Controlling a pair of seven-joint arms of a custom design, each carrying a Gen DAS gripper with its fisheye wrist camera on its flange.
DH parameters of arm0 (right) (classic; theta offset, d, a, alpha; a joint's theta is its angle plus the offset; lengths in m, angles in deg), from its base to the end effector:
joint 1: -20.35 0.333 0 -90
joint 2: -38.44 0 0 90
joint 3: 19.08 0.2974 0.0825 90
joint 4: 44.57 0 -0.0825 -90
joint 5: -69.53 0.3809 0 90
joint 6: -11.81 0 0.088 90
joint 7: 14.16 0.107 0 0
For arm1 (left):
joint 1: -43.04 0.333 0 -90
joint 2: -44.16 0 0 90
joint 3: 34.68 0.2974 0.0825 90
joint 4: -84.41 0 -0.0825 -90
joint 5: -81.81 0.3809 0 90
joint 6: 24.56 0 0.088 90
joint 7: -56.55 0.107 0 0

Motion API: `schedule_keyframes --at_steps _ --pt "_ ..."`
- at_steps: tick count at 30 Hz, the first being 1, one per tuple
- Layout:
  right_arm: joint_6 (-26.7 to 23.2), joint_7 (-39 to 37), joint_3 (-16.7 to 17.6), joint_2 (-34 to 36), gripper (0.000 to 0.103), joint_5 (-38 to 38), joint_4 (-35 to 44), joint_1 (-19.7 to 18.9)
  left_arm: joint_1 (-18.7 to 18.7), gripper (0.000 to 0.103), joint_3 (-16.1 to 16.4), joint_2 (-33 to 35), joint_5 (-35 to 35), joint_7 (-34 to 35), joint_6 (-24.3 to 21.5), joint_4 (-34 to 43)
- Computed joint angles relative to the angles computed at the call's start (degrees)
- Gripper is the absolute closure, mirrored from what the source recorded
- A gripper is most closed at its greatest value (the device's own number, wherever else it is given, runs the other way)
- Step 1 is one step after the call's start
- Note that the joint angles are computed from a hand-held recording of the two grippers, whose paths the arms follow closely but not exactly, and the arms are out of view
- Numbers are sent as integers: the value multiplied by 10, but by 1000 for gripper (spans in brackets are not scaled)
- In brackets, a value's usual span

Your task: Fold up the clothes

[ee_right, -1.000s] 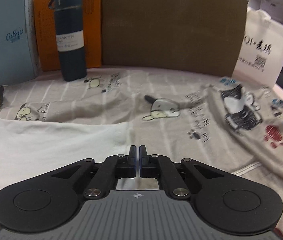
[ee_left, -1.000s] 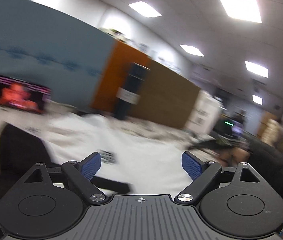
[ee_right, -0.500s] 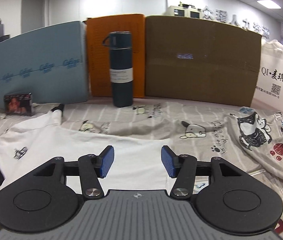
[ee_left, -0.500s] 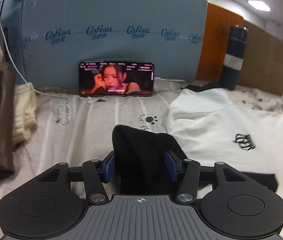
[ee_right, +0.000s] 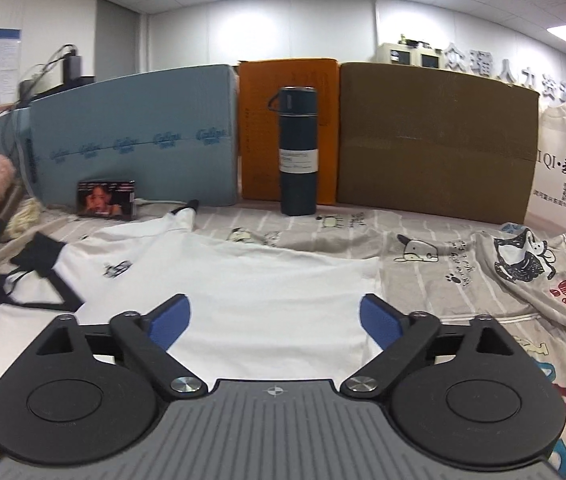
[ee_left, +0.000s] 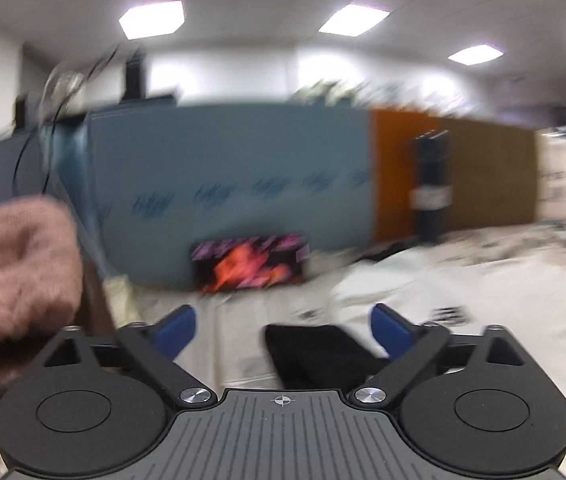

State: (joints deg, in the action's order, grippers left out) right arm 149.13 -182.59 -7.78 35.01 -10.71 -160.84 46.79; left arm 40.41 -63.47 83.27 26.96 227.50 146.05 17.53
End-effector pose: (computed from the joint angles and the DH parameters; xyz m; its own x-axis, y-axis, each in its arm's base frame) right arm 0.4581 0.3472 0.5075 -0.1687 -0.9853 -0.0281 -0.3744 0.0904 -0.9228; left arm 0.7311 -0.2225 0.5128 -0.6431 -0.7592 -0.1000 -0.1275 0.2349 -0.9636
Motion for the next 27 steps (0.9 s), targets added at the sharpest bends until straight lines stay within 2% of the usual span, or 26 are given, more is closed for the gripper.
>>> schedule_keyframes --at_steps 1,3,5,6,7,8,10,12,16,19,22,23,25,26,27 --pt "9 2 2 -6 5 -10 -9 2 47 5 -50 -32 -76 100 -6 -49" --pt "26 2 6 -14 3 -28 -22 5 136 4 -146 -74 -173 247 -7 -129" --pt "39 -5 11 -17 2 -38 -29 8 201 4 -195 -119 -281 378 -39 -197" --pt "44 -8 13 -18 1 -42 -31 9 226 4 -209 -144 -325 428 -64 -229" --pt "49 -9 15 -19 1 -45 -34 11 244 4 -212 -170 -346 448 -94 -261" --pt "52 -10 17 -20 1 -44 -36 13 253 4 -209 -193 -343 437 -124 -286" --pt "63 -15 19 -22 1 -38 -42 17 259 4 -191 -231 -301 374 -187 -326" --pt "72 -24 21 -23 1 -29 -46 20 268 4 -176 -265 -277 343 -263 -360" --pt "100 -43 24 -24 1 -21 -53 26 258 5 -150 -296 -245 327 -359 -395" --pt "159 -55 22 -19 1 -40 -51 26 232 5 -132 -304 -204 321 -383 -407" --pt "215 -93 18 1 1 -36 -37 28 199 5 -116 -314 -179 350 -352 -425" --pt "226 -110 18 9 1 -28 -32 30 190 7 -113 -322 -185 381 -333 -437" --pt "243 -142 15 24 1 -13 -24 34 171 18 -103 -332 -194 428 -300 -455" --pt "251 -156 13 31 1 -7 -20 36 163 41 -96 -327 -189 417 -295 -451" --pt "262 -167 10 37 1 -3 -15 37 155 70 -88 -323 -184 407 -290 -447"
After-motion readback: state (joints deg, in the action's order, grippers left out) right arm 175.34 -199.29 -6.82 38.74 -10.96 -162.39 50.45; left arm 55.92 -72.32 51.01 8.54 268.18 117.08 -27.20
